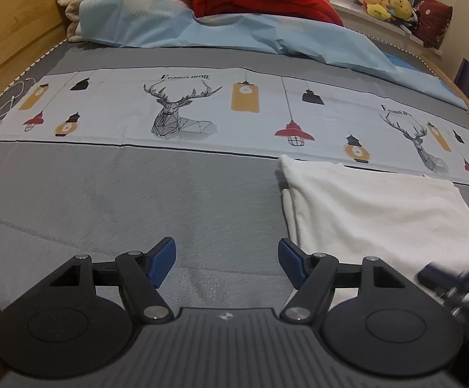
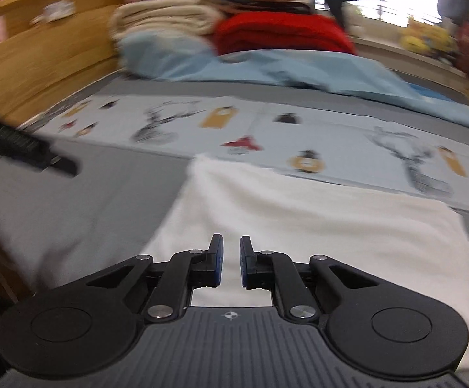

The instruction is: Fold small clothes

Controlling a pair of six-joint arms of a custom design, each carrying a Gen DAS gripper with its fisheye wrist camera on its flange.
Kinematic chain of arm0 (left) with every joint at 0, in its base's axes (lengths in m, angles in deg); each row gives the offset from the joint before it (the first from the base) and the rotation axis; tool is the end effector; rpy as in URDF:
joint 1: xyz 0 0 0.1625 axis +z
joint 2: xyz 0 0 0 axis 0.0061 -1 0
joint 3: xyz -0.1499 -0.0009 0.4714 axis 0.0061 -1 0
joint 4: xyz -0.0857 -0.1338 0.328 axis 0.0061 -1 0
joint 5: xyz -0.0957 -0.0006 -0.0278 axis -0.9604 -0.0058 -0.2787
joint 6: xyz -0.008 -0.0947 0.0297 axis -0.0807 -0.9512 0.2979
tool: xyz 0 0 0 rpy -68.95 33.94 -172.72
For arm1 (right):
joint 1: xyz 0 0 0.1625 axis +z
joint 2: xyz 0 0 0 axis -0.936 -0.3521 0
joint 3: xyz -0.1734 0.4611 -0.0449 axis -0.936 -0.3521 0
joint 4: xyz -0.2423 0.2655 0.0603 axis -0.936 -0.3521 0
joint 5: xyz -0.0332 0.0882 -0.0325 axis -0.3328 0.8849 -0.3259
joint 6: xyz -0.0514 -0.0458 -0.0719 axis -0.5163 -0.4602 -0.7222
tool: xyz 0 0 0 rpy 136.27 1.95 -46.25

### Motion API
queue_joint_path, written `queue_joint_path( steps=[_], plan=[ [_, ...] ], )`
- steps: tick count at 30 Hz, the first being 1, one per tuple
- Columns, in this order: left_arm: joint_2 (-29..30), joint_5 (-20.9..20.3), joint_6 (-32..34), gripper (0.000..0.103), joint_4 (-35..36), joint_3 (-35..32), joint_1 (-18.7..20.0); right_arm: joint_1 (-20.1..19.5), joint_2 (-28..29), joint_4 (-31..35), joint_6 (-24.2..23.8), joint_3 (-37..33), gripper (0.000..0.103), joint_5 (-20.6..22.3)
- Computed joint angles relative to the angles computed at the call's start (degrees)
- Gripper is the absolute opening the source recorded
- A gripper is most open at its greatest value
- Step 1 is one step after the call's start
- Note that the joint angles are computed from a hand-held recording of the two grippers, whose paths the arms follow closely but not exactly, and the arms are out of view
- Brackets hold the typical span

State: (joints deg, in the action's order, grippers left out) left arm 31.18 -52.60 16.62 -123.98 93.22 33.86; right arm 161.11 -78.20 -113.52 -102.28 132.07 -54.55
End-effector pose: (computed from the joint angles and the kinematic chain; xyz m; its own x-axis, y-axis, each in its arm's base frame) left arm -0.4358 -0.5567 0.1489 -0.7175 -0.0904 -0.6906 0.3586 0.8021 -0.4775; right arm 0.1244 -0.5252 0.3932 -0.6937 -0.4230 0.5830 -0.6829 0.6435 -0.3456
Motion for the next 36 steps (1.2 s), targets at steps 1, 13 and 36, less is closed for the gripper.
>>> queue_joint_path(
  steps=[1, 13, 36],
  plan=[
    [-0.2, 0.0, -0.3, 0.075, 0.2, 0.1, 0.1, 0.4, 0.4, 1.7, -1.1, 0.2, 0.011, 0.0],
    [-1.8, -0.7, -1.6, 0.075, 1.4, 1.5, 1.0, 4.3, 7.0, 2.8, -14.4, 4.9, 0.031, -4.8],
    [3.4, -23.7, 7.3, 0.075, -26.8, -0.2, 9.9, 1.3, 0.8, 6.0, -6.8, 0.8, 0.008, 8.7]
  ],
)
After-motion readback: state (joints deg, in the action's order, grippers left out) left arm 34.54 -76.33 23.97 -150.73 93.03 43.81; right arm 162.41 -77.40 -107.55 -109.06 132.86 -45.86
